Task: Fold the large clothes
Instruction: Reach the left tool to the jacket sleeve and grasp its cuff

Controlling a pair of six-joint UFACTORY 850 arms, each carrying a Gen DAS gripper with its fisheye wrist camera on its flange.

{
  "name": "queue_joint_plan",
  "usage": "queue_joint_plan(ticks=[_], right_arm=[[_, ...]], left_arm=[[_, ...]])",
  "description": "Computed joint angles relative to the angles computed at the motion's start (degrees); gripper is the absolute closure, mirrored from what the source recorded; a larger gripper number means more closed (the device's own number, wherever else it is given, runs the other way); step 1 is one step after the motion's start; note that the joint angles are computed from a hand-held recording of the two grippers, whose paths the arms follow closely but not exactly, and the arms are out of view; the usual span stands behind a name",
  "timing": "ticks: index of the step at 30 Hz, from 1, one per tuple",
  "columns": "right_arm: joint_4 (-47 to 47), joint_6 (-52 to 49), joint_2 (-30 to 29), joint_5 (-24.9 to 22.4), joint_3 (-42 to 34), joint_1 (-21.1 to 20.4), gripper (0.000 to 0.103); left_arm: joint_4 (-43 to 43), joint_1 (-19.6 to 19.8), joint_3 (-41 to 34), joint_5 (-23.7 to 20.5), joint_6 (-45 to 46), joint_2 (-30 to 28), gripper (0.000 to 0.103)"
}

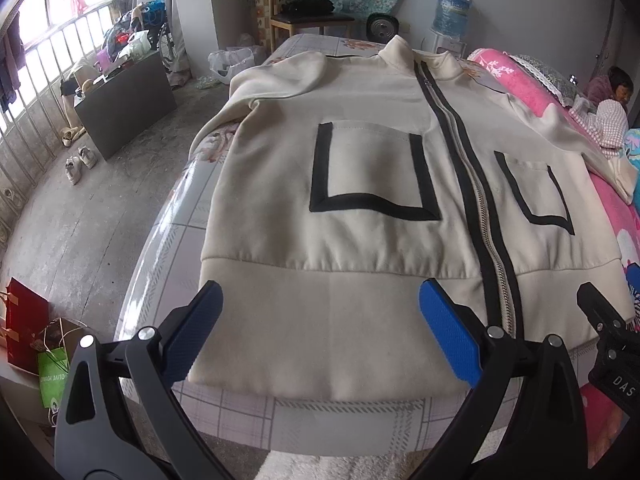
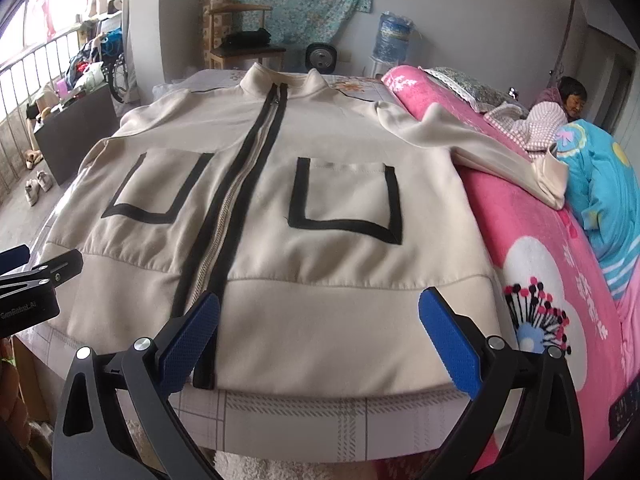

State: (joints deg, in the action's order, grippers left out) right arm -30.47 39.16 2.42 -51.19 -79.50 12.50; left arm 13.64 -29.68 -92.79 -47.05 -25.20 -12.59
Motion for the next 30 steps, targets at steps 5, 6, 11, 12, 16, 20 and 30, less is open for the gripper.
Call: queue_joint_plan(ticks=[5, 6, 11, 12, 16, 20, 30], right_arm=[[4.63, -7.44, -5.20, 4.50, -5.87, -0.82, 0.006], [6.30, -9.62, -6.54, 5.55, -7.35, -1.03, 0.006], [14.29, -19.08, -14.28, 8.71, -15.87, -1.22, 0.006], [15.53, -20.49, -15.81, 9.15, -17.49, -1.18, 0.006], [24.84, -29.21, -22.64, 9.27, -24.87, -1.39, 0.006], [29.33, -33.29, -28.23, 7.36, -30.68, -1.13, 0.006], [31.63, -36.01, -33.00, 3.32, -34.01, -0.30, 0.006]], left_arm=[[0.48, 2.76, -2.89, 2.26, 3.67, -2.33, 0.008], [-1.04, 3.60, -3.57, 3.43, 5.70, -2.83, 0.008], [-20.97, 10.02, -4.88, 11.35, 24.52, -4.23, 0.008], [-23.63, 11.07, -6.02, 11.46, 26.67, -5.14, 0.008], [-25.87, 14.21, -15.10, 5.83, 26.44, -11.75, 0.008], [-33.62, 18.60, -20.70, 4.97, 26.80, -16.85, 0.008], [-63.74, 31.93, -28.43, -9.26, 16.58, -31.79, 0.008]])
